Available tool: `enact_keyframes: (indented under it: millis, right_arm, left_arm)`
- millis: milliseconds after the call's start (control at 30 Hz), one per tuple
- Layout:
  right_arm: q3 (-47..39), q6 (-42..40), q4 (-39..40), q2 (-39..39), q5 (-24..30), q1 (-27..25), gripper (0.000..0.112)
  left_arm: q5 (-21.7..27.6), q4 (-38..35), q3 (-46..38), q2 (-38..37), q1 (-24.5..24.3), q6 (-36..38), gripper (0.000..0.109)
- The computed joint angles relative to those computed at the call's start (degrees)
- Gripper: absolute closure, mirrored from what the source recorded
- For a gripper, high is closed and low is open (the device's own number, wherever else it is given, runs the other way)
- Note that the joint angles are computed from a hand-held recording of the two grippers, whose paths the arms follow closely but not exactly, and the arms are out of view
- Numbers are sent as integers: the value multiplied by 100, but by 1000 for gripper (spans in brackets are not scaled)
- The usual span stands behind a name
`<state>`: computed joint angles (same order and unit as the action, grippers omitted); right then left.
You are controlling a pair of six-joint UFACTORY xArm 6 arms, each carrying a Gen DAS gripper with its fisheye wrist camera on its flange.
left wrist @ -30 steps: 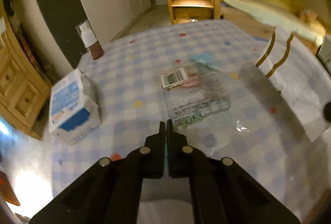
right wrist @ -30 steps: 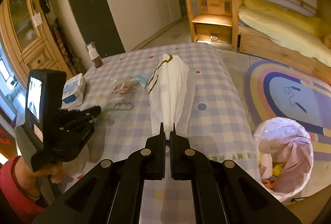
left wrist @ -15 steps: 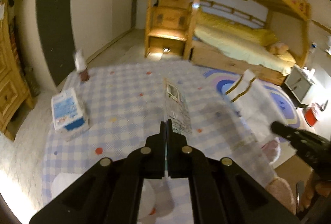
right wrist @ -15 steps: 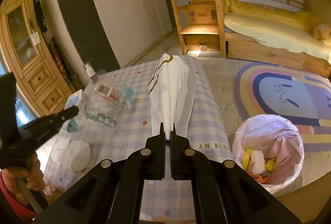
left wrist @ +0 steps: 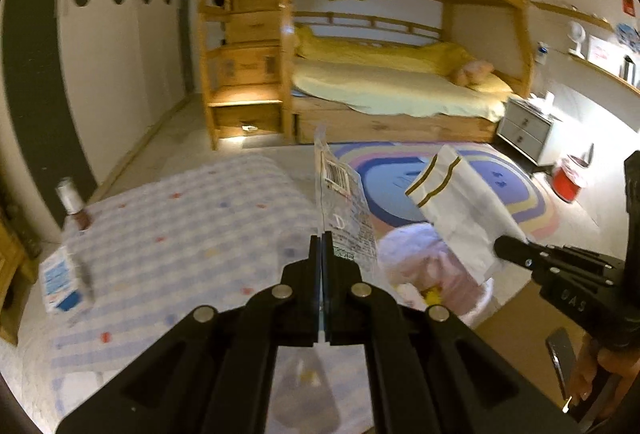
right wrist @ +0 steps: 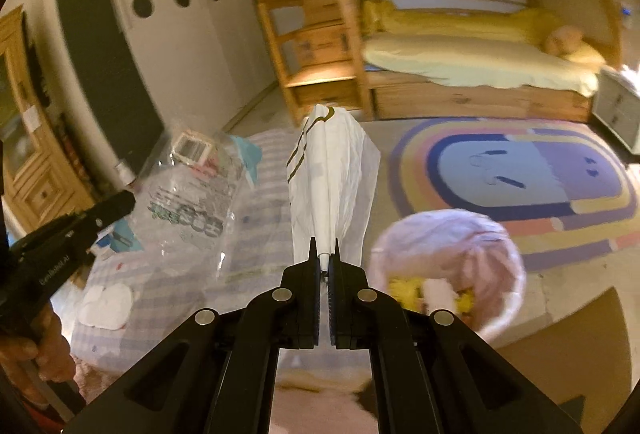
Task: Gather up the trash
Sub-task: 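Carry the cloth and plastic bag over the bin and open both grippers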
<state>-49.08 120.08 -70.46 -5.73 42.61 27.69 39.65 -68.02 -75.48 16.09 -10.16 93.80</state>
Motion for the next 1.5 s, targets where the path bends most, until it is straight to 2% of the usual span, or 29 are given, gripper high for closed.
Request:
enact_keyframes:
  millis: [100,200,467,700,733,833,867,900,1000,1033,1067,1100,1333,1500]
  right_arm:
    - [447,182,133,-392,315,22,109]
    - [825,373,253,-649,361,-103,109]
    - [1576,811,215,-1014,-99,-689,109]
    - [1727,1084,-91,-897,-508,-1184,109]
    - [1715,1107,-168,-814,-639,-1310,109]
    - [1604,1164,-251,-551,-894,-1510,109]
    - [1546,1216,-331,-406,-1028,-1610,108]
    - [1494,1232,-380,-279,-1145,-1695,107]
    - [1317,1205,-476,30,-1442,-1873,102]
    - [1257,1145,-460,143,-1536,-1943,92]
    - [1212,1075,-401,204,-1590,-1980,74]
    - [1179,1016,-340,239,-1627,-2004,68]
    - [1331,1074,-179,-274,-1068,-1579,66]
    - [1270,894,41,-658,-495,-961,66]
  left_arm:
    - [-65,104,84,20,-292,-9,109]
    - [-238,181,145,75,-611,15,109]
    - [-734,537,57,483,-1400,-213,109]
    - [-695,1054,-435,1049,-1656,-662,109]
    - [-772,1165,-499,1122,-1685,-785,105]
    - [-837,1318,-617,1257,-1656,-1002,87]
    - [-820,1320,-631,1268,-1625,-1012,73]
    - [-791,1266,-659,1292,-1568,-965,67]
    - [-842,1280,-701,1301,-1458,-1039,63]
    - [-795,1282,-735,1303,-1410,-1085,62]
    - [-764,1278,-754,1295,-1370,-1135,61]
    - [-758,1252,-751,1272,-1324,-1161,59]
    - [-744,1026,-497,923,-1018,-965,56]
    - [-610,864,-226,559,-721,-798,52]
